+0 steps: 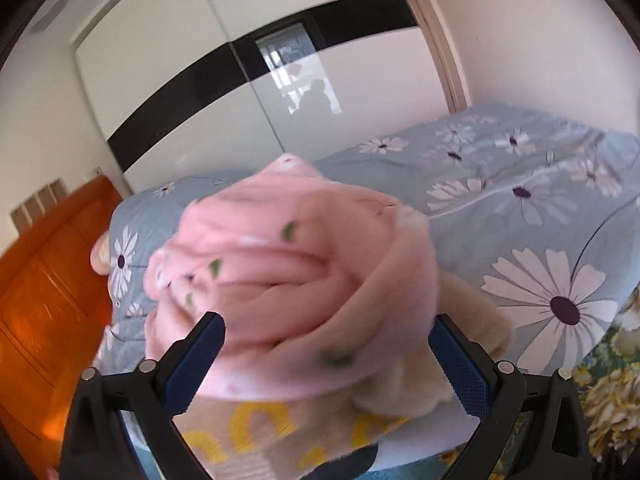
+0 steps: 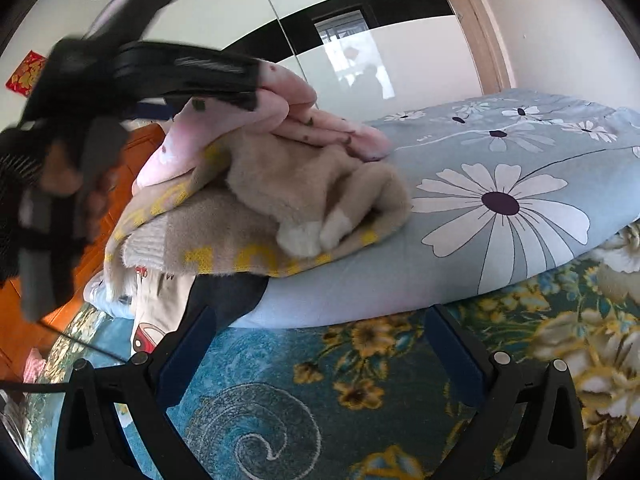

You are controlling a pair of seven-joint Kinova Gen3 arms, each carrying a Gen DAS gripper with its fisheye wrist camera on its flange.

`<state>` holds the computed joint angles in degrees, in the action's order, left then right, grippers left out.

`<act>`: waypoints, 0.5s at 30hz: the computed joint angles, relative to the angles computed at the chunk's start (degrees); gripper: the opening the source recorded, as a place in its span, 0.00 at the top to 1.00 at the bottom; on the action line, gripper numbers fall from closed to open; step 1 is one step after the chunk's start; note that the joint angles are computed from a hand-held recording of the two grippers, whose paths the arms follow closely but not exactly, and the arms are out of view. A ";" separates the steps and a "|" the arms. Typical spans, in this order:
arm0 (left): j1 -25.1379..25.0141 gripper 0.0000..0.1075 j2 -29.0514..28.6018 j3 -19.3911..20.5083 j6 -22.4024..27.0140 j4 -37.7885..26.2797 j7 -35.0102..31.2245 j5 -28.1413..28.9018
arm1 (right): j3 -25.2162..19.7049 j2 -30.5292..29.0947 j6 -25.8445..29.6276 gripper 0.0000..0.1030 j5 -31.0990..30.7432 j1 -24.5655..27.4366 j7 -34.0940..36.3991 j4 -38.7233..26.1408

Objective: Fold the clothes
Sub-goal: 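Grasp the pink fleece blanket with the left gripper and lift it off the pile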

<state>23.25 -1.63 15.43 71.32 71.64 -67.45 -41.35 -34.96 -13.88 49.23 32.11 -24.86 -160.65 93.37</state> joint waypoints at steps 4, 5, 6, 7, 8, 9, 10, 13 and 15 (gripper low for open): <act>-0.82 0.79 2.50 -1.95 4.54 -6.60 -1.78 4.84 | 0.94 -0.24 -0.65 0.00 -1.20 -0.22 0.17 0.36; -0.85 0.85 2.59 -2.49 5.34 -7.86 -1.29 5.26 | 1.07 -0.29 -0.85 0.00 -1.53 -0.16 0.12 0.43; -0.91 0.86 1.90 -2.86 5.25 -8.34 -0.25 5.47 | 1.08 -0.27 -0.88 0.00 -1.76 -0.11 0.20 0.39; -1.26 0.87 0.80 -3.22 4.64 -8.53 0.76 6.16 | 0.84 -0.19 -0.72 0.00 -1.67 0.00 0.22 0.25; -1.67 0.88 -0.34 -3.63 3.90 -8.82 1.46 6.66 | 0.46 -0.07 -0.48 0.00 -1.40 0.11 0.18 0.06; -2.92 0.88 -1.42 -2.96 3.53 -9.52 1.61 6.23 | 0.14 0.05 -0.25 0.00 -1.11 0.13 0.14 -0.12; -3.31 0.88 -2.29 -2.70 3.53 -10.51 1.79 4.86 | 0.01 0.17 -0.21 0.00 -0.99 0.01 0.23 -0.27; -5.87 0.89 -3.87 -0.78 4.56 -14.35 1.03 1.70 | -0.34 0.66 -0.24 0.00 -0.57 -0.61 0.48 -0.81; -7.66 0.89 -4.72 0.38 5.93 -17.15 -0.07 0.16 | -0.48 0.95 -0.16 0.00 -0.23 -1.15 0.61 -1.19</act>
<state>15.59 -6.35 15.81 77.26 54.50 -67.52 -41.19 -35.44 -12.93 49.07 31.88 -26.01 -160.04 92.19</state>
